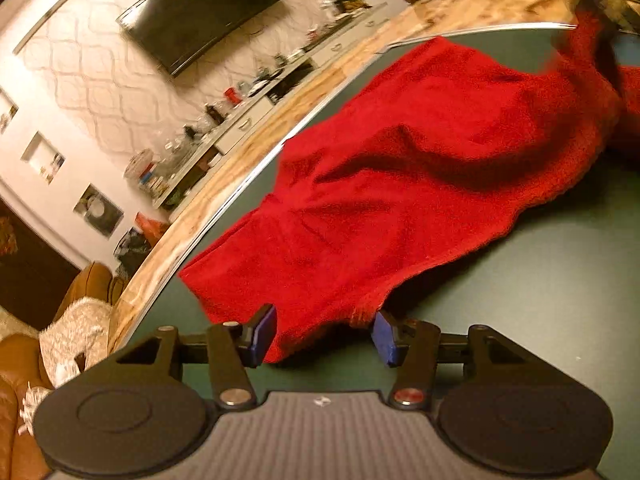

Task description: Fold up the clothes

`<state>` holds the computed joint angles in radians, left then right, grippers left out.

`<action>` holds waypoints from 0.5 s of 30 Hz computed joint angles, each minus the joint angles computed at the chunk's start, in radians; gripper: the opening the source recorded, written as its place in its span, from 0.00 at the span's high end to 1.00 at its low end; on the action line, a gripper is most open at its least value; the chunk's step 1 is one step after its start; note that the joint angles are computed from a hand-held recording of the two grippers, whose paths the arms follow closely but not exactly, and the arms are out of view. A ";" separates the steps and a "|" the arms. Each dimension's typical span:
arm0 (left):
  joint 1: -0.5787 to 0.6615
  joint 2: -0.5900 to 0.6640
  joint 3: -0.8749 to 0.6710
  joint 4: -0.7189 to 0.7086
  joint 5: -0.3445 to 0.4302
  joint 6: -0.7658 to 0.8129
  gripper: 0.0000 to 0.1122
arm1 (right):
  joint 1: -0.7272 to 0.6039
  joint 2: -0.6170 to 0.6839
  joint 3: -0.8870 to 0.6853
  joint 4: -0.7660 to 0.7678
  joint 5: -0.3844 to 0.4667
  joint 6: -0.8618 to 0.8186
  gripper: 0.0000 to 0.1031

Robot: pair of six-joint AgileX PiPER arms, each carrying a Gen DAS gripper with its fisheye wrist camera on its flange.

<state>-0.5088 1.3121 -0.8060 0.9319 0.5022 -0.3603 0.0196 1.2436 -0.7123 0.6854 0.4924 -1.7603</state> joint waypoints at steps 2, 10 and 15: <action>-0.023 0.006 0.014 0.063 0.001 -0.032 0.47 | -0.053 0.035 -0.097 -0.031 0.085 0.095 0.89; -0.004 0.014 0.006 0.046 -0.011 0.079 0.45 | -0.171 0.206 -0.376 -0.041 0.237 0.277 0.89; 0.032 0.048 -0.015 0.044 -0.035 0.123 0.45 | -0.209 0.270 -0.416 -0.032 0.250 0.292 0.89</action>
<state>-0.4766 1.3601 -0.8205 0.9760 0.4677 -0.2376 -0.1898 1.5139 -1.1282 0.6537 0.7428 -1.4687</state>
